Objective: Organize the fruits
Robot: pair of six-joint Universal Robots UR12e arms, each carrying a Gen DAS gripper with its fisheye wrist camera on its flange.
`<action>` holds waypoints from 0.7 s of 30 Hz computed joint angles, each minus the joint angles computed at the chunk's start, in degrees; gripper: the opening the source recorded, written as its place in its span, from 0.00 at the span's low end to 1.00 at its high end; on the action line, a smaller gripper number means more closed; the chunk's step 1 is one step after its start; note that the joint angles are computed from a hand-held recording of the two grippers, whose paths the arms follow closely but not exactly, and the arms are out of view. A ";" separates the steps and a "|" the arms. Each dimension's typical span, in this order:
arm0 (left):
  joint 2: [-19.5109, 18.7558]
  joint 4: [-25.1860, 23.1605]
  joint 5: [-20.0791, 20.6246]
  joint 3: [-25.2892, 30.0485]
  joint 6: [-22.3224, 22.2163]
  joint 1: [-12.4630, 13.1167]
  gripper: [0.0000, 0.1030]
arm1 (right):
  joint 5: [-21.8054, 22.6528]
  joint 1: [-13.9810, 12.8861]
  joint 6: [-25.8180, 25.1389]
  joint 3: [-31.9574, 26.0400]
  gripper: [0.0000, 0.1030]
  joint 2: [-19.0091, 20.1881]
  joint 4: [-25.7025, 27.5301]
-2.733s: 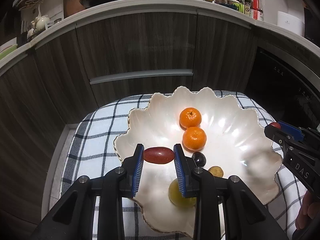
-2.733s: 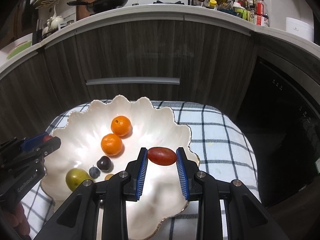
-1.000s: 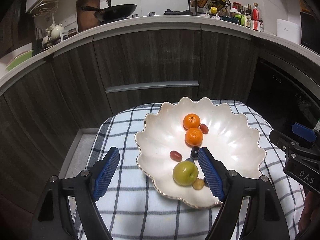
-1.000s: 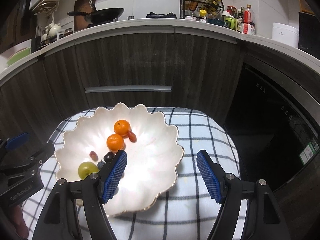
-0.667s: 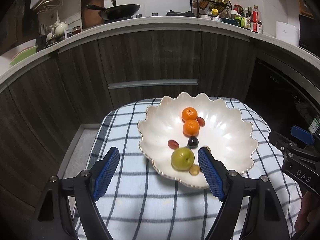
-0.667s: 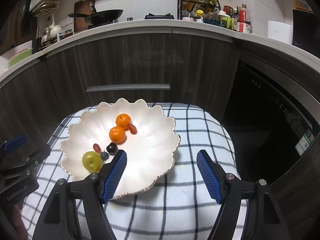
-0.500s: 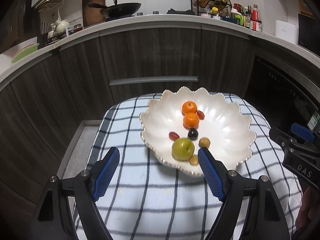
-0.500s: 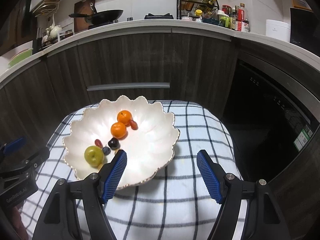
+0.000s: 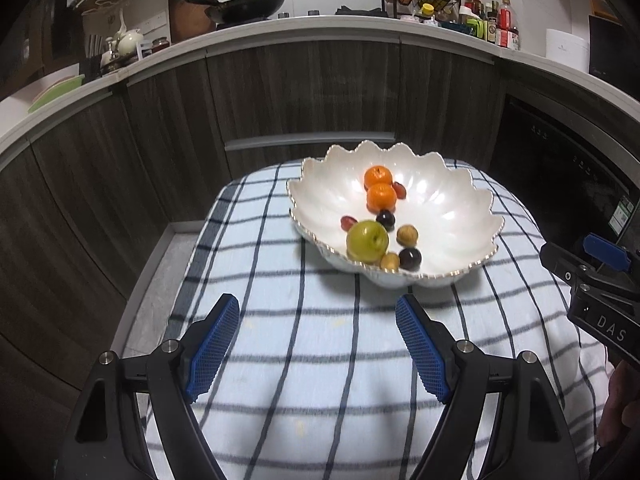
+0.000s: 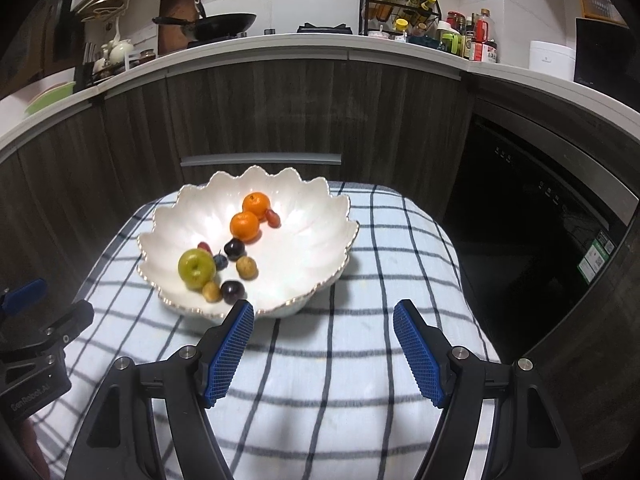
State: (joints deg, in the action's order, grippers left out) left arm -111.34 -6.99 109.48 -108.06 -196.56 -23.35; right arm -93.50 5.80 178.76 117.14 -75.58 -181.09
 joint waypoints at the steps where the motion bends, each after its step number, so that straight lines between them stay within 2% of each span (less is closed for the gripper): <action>1: 0.21 0.03 0.02 -0.33 -0.18 -0.08 0.78 | 0.09 0.02 -0.02 0.28 0.71 -0.20 0.18; 21: 3.33 1.95 2.13 -4.88 -2.30 -1.86 0.78 | -0.29 0.38 0.95 6.36 0.71 -4.88 -3.88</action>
